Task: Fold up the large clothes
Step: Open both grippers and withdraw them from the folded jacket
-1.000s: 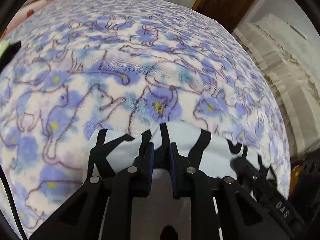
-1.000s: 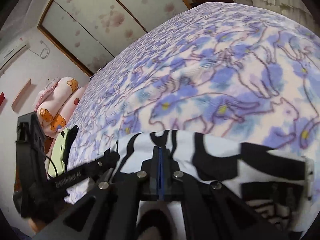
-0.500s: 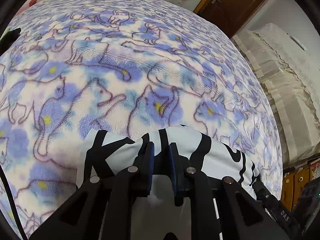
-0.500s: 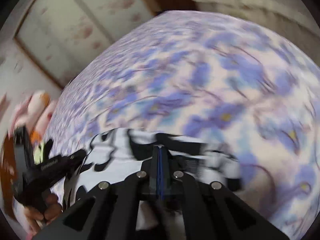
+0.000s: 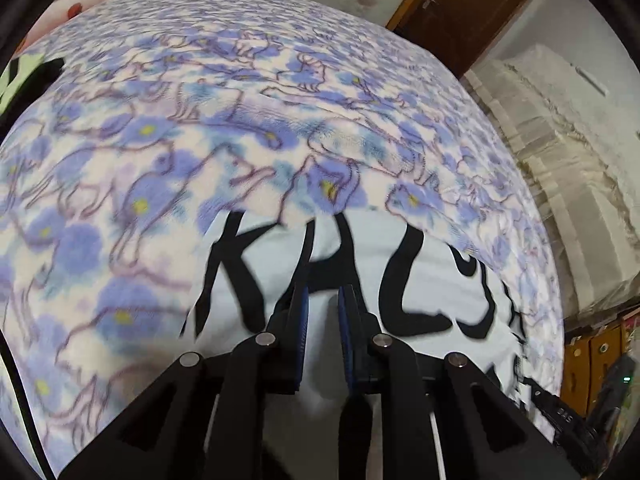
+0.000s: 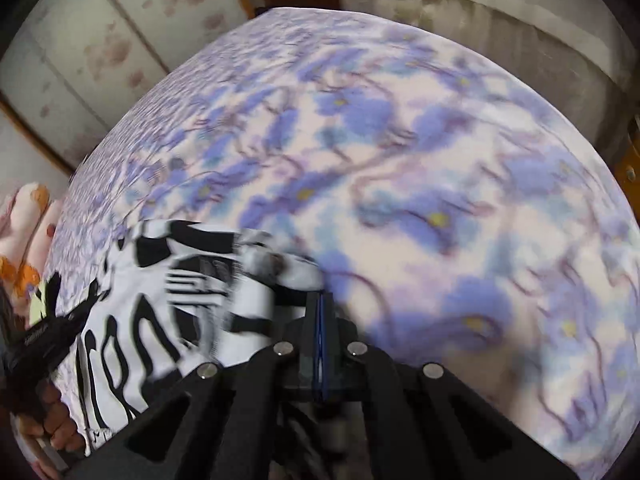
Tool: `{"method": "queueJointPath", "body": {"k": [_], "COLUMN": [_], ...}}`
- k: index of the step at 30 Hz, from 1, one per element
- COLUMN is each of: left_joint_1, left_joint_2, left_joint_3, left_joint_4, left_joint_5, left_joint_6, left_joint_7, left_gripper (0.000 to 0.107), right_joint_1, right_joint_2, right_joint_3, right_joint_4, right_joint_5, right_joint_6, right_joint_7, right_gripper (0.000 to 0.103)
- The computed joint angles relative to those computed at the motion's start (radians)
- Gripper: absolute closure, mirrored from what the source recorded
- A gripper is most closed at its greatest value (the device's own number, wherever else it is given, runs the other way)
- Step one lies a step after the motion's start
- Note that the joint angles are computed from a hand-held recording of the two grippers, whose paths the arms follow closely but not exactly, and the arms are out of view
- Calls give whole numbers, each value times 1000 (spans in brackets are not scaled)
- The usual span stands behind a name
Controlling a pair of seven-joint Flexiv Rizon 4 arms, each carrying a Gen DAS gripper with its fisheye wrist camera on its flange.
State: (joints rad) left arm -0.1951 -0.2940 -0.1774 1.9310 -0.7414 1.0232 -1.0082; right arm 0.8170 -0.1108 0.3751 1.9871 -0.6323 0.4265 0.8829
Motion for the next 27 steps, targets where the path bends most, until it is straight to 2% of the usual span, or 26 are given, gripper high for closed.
{"method": "queueJointPath", "body": {"k": [1,2,3,5,11,14,16,18,20,21,22,24,27], "left_joint_1": [-3,-8,-13,-18,-3,12,24,37,47,50,55,66,87], "left_joint_2": [26,49,72,122,249,295,329,357,379,388,396,400,391], "left_joint_3": [12,24,35,55,119,144,160,175,186,191,197,208,215], "left_joint_4": [19,38,59,101,170,181,193,200,211,217,223,224,214], "left_joint_5": [20,45,74,114,244,305,302,301,292,280,269,239,234], "left_joint_6": [0,10,23,29,-91,-168,-224,-272,-305,-312,-323,-358,-414], "left_joint_7": [-10,-13,-15,-27,-94,-152,-157,-165,-165,-161,-157,-135,-132], "left_gripper": [93,84,71,62,62,61,60,48,38,35,33,27,22], "right_joint_1": [2,3,4,8,27,36,38,38,35,33,32,30,24], "right_joint_2": [14,29,49,72,107,118,121,123,124,125,122,117,107], "right_joint_3": [8,16,28,46,83,95,99,100,97,96,95,91,81], "right_joint_4": [15,27,42,56,35,34,40,52,78,98,106,126,148], "right_joint_5": [13,35,62,92,162,172,171,163,127,88,62,7,-52], "right_joint_6": [3,5,4,1,-50,-26,11,61,141,191,217,271,339], "right_joint_7": [28,50,72,91,84,114,135,152,182,214,233,270,278], "right_gripper": [103,103,103,103,100,100,100,99,92,82,68,52,46]}}
